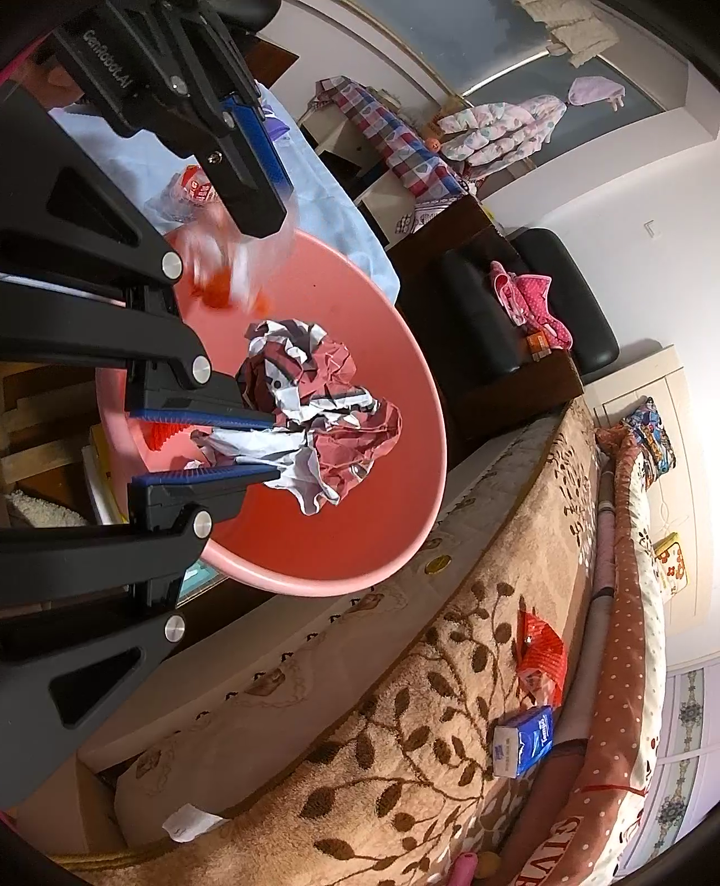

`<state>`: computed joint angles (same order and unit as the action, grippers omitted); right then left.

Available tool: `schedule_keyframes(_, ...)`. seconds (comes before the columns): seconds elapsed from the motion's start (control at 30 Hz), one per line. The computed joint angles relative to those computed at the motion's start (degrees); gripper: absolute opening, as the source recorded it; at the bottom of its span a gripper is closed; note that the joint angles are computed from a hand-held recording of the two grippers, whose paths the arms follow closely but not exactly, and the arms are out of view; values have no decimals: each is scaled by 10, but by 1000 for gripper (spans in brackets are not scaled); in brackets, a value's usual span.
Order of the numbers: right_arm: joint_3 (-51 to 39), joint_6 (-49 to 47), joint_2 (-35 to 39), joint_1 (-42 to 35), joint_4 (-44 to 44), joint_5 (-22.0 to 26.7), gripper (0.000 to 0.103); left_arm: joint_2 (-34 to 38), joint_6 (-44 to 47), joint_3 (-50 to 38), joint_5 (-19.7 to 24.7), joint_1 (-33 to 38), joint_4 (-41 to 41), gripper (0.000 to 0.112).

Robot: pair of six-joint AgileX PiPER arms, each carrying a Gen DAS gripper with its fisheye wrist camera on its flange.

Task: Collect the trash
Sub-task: 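Open the left tool then the right tool to drop items into the bucket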

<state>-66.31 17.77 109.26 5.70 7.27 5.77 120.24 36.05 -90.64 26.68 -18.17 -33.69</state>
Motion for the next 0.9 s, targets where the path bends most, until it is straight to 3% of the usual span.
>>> schedule_keyframes(0.1, -2, 16, 0, 0, -18, 0, 14, -3, 10, 7, -8, 0, -10, 45)
schedule_keyframes(0.27, -3, 48, -1, 1, -52, 1, 14, -11, 12, 17, -10, 3, -14, 50)
schedule_keyframes(0.47, -4, 231, -5, 11, -239, 8, 14, -24, 24, 34, -15, 7, -26, 54)
schedule_keyframes(0.63, -13, 256, -2, 15, -260, 27, 14, -31, 32, 42, -15, 11, -34, 54)
schedule_keyframes(0.77, -18, 267, 0, 18, -263, 33, 27, -33, 37, 45, -16, 12, -39, 54)
schedule_keyframes(0.9, -19, 302, 0, 20, -298, 37, 32, -41, 48, 54, -15, 18, -48, 54)
